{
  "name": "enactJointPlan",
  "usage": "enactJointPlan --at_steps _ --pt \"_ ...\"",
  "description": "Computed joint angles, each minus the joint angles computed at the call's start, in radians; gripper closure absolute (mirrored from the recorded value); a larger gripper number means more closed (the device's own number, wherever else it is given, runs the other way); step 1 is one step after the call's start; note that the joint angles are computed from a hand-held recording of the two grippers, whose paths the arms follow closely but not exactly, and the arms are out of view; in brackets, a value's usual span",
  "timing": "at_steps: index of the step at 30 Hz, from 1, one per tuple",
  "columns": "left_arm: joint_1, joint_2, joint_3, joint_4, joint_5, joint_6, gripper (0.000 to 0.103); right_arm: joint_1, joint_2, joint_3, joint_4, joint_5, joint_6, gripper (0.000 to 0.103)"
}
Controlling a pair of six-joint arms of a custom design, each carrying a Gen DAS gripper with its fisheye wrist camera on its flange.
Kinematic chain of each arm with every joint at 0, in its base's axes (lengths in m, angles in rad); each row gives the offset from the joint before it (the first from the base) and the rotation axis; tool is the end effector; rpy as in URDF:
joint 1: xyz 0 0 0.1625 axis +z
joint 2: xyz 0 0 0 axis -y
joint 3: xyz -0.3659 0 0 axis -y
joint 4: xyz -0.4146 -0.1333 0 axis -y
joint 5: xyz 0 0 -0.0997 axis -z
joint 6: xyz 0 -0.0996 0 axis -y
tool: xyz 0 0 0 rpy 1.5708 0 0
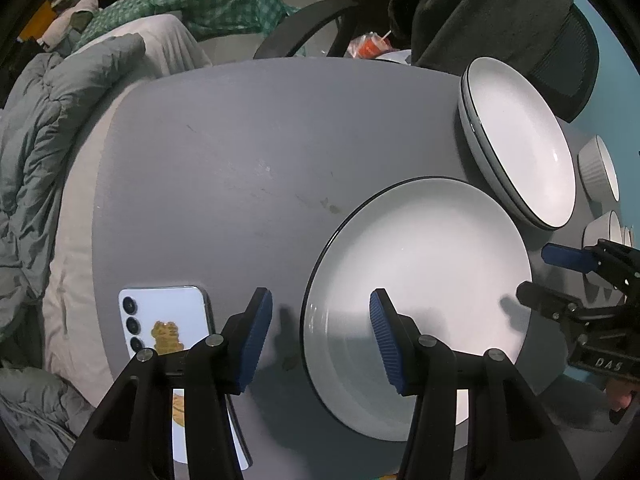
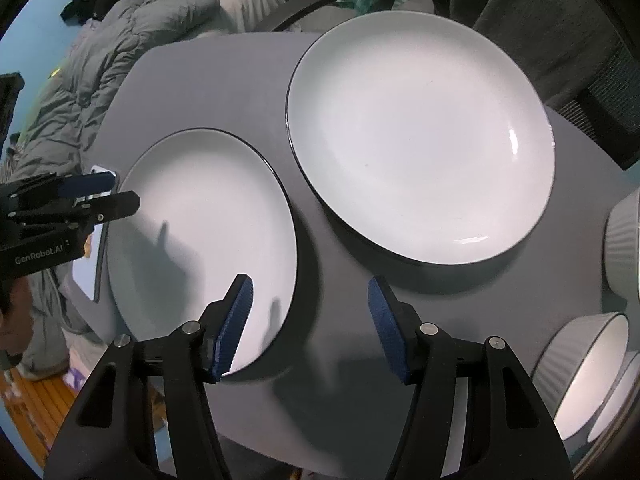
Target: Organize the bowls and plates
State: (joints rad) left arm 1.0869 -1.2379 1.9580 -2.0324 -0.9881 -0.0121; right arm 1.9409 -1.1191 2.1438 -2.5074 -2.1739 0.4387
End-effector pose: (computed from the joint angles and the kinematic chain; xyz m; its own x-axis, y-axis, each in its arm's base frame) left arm -0.0691 -0.5357 0.1290 -0.6791 0.5026 -0.5350 0.4416 0.8619 0.2492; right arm 0.2406 -0.4077 0.0469 -0.8318 0.0827 0.5489 -0.0077 0.9870 -0.1603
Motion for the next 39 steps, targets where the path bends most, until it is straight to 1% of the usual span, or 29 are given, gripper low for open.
enactJointPlan --at_steps 3,6,8,10,14,16,17,18,19,20,21,22,24,27,32,39 --pt "0.003 0.007 0.0 0.004 0.004 -0.011 0.051 0.0 0.008 -0.002 0.0 0.003 -0.009 0.043" --pt "0.01 0.019 -0.009 0.018 -0.001 -0.033 0.055 0.001 0.024 -0.009 -0.001 0.012 -0.012 0.043" --pt "0.016 0.027 -0.017 0.031 -0.006 -0.049 0.061 -0.003 0.032 -0.017 0.005 0.02 -0.018 0.043" --pt "0.021 0.03 -0.021 0.043 -0.01 -0.06 0.063 -0.005 0.037 -0.02 0.0 0.025 -0.025 0.043" --pt "0.029 0.025 -0.018 0.053 -0.024 -0.066 0.072 -0.008 0.062 -0.038 -0.008 0.041 -0.025 0.043" --pt "0.03 0.022 -0.017 0.053 -0.035 -0.068 0.075 -0.011 0.065 -0.039 -0.014 0.05 -0.028 0.043" --pt "0.028 0.021 -0.015 0.051 -0.032 -0.069 0.075 -0.013 0.068 -0.041 -0.015 0.055 -0.029 0.044" --pt "0.027 0.019 -0.013 0.051 -0.032 -0.069 0.075 -0.016 0.074 -0.046 -0.016 0.059 -0.032 0.05" --pt "0.026 0.018 -0.011 0.051 -0.033 -0.071 0.075 -0.018 0.076 -0.047 -0.017 0.067 -0.035 0.062" --pt "0.026 0.016 -0.01 0.053 -0.033 -0.074 0.076 -0.021 0.076 -0.047 -0.015 0.072 -0.039 0.066" --pt "0.025 0.017 -0.009 0.051 -0.033 -0.077 0.076 -0.023 0.08 -0.051 -0.007 0.079 -0.043 0.073" --pt "0.023 0.017 -0.008 0.051 -0.03 -0.082 0.076 -0.021 0.084 -0.051 -0.007 0.077 -0.047 0.079" --pt "0.017 0.015 -0.002 0.049 -0.019 -0.089 0.076 -0.012 0.095 -0.056 -0.005 0.052 -0.049 0.083" --pt "0.009 0.024 0.0 0.047 -0.018 -0.106 0.076 -0.012 0.096 -0.057 -0.005 0.047 -0.056 0.085" --pt "-0.014 0.022 0.021 0.063 -0.023 -0.122 0.076 -0.018 0.078 -0.045 0.012 0.042 -0.036 0.085" --pt "-0.067 0.009 0.085 0.05 -0.058 -0.162 0.076 -0.026 -0.009 0.032 0.048 0.03 0.021 0.086"
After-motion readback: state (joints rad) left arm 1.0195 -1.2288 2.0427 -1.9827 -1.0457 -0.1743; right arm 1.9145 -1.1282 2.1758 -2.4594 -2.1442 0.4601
